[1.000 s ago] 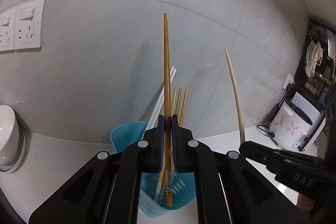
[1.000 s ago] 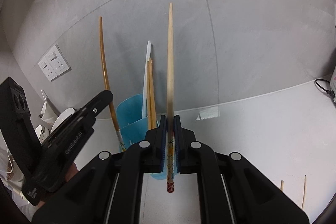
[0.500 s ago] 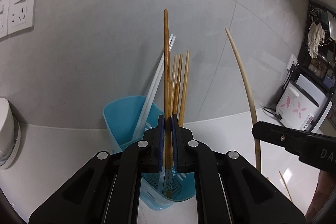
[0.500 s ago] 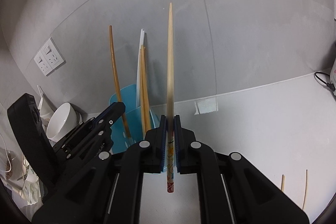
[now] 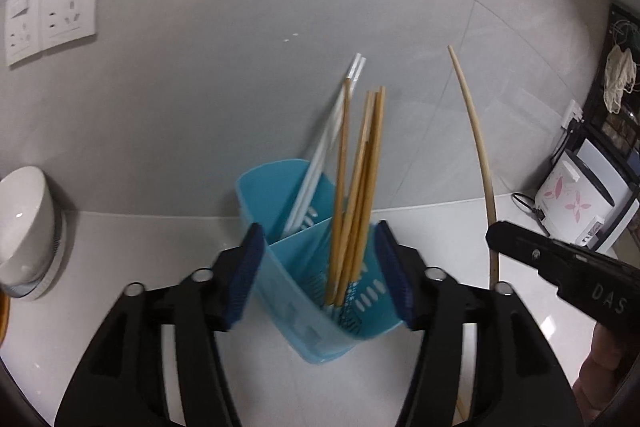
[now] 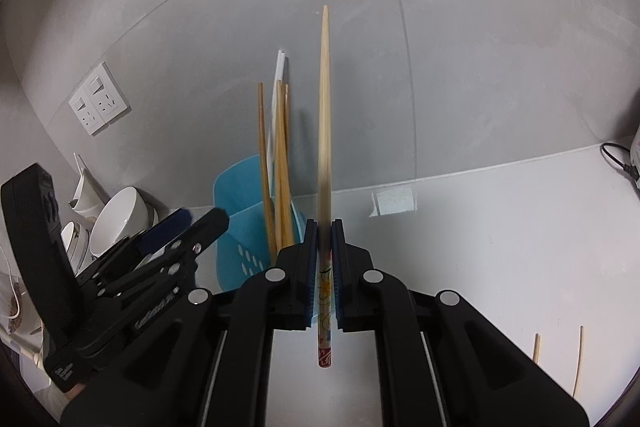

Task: Organize utensils
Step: 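Open the left tool to drop its chopstick into the holder while the right tool lowers its own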

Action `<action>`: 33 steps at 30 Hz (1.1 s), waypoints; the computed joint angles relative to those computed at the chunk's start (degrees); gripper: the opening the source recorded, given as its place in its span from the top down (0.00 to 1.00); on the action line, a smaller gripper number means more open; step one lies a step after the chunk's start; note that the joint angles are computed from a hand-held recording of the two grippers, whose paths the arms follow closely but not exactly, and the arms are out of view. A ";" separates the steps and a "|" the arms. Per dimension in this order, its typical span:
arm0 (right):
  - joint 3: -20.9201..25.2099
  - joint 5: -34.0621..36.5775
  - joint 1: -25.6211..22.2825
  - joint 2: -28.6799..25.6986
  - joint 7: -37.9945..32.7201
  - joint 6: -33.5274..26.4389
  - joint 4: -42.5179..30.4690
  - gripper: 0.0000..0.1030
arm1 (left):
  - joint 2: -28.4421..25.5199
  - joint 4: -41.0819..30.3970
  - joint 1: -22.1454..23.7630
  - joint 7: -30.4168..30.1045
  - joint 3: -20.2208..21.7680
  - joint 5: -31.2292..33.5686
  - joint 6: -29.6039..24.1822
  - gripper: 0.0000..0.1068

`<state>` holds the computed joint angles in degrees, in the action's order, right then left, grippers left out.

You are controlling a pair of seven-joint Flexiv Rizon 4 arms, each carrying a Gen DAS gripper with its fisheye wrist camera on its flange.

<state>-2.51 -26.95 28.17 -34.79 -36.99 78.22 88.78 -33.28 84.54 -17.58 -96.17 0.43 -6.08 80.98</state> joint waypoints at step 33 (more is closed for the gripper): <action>0.81 4.91 1.97 -12.26 -2.29 -3.16 -15.54 0.94 | 8.73 6.69 3.19 -11.85 2.93 9.00 -11.25 0.09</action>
